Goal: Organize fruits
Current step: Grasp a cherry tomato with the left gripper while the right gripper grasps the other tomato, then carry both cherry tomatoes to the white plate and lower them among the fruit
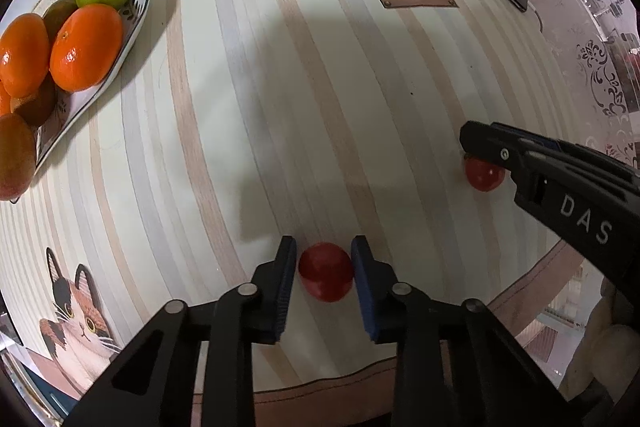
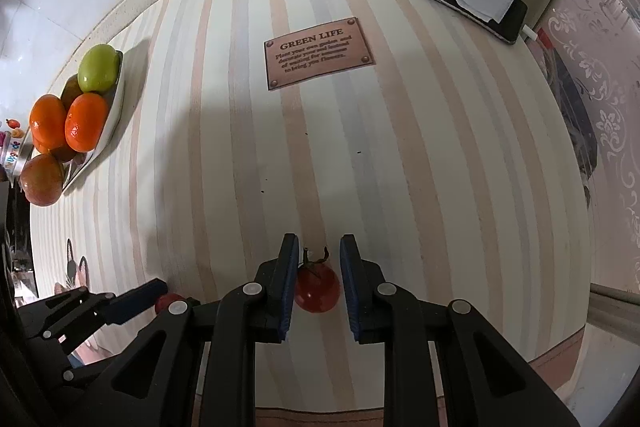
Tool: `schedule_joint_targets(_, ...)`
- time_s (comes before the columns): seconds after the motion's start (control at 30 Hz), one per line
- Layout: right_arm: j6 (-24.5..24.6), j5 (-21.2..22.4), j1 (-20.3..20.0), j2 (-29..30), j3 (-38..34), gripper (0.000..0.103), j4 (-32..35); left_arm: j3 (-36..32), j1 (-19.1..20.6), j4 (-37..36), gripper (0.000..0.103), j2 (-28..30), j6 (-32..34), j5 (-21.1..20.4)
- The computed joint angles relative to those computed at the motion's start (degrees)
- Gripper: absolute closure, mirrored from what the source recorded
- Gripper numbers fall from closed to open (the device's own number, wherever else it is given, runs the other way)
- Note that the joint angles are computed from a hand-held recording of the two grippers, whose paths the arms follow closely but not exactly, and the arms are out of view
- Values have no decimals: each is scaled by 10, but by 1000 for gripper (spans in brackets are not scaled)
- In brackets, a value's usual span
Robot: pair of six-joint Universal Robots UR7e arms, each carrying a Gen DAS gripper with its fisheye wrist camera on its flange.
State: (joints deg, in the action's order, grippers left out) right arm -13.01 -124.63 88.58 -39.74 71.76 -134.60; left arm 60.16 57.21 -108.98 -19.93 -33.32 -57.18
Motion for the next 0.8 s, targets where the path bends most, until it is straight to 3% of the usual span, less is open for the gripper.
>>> schedule_joint_targets(0.57,2,22,9,-9,7,83,-9,125,0,-69,80,-96,-19,-7)
schedule_joint_targets(0.67,25,57,6,-14,-1,83,11,121,4,-80,80,-105,-31,-14)
schedule_joint_targets(0.8,89,140,-7,-23,-20,83,63,145,7,-110,80,-140,-43,-16)
